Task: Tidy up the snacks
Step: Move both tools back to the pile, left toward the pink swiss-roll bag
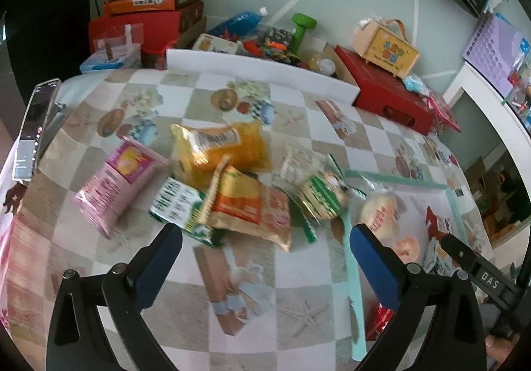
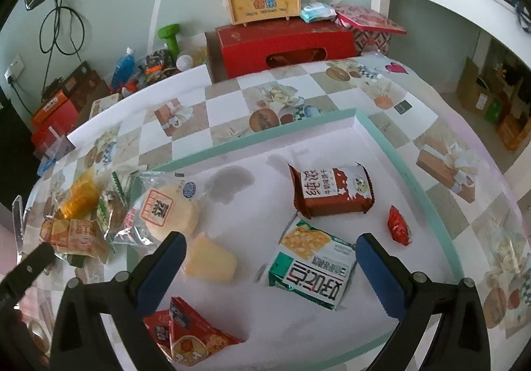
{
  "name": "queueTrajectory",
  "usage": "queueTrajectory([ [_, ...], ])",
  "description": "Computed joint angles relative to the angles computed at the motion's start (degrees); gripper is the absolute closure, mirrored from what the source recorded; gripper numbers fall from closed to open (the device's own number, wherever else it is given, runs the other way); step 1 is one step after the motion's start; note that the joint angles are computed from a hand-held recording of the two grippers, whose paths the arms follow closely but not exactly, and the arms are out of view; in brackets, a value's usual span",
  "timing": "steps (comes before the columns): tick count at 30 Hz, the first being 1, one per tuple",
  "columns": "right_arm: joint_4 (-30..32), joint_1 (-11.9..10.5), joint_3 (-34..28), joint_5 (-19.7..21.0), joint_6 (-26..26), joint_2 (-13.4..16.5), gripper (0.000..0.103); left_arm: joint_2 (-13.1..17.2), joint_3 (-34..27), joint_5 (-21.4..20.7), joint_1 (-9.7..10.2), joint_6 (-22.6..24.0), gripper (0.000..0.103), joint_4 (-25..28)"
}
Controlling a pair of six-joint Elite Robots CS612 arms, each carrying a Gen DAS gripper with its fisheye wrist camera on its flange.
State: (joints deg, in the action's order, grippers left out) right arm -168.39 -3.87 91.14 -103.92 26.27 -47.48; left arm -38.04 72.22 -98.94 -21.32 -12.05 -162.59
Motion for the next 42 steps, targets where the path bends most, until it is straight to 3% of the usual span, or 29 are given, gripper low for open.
queueTrajectory([
  [5,-1.9,0.2,-0.3,0.8,-0.2,0.6,0.0,0.3,-0.9,1.8,0.8,-0.2,0.002,-1.3],
  [12,-2.2,0.8,-1.4,1.4,-1.0,1.3,0.0,1.4,-3.5,2.5,2.03,-0.1,0.0,0.7],
  [19,-0.1,1.6,-3.6,0.8,-0.6,1.9,0.0,2.4,-5.8,0.1,3.6,-0.8,0.0,2.2],
  [27,1.0,2.8,-7.5,1.1,-1.5,3.1,0.0,3.1,-7.6,1.7,4.84,-0.5,0.0,3.5],
  [32,1.3,3.8,-10.7,2.0,-3.1,4.3,0.0,3.7,-8.8,0.5,5.7,-0.5,0.0,5.6],
  [42,4.3,4.7,-15.5,8.9,-3.1,7.2,0.0,5.0,-10.9,-0.6,6.63,-2.4,0.0,10.8],
])
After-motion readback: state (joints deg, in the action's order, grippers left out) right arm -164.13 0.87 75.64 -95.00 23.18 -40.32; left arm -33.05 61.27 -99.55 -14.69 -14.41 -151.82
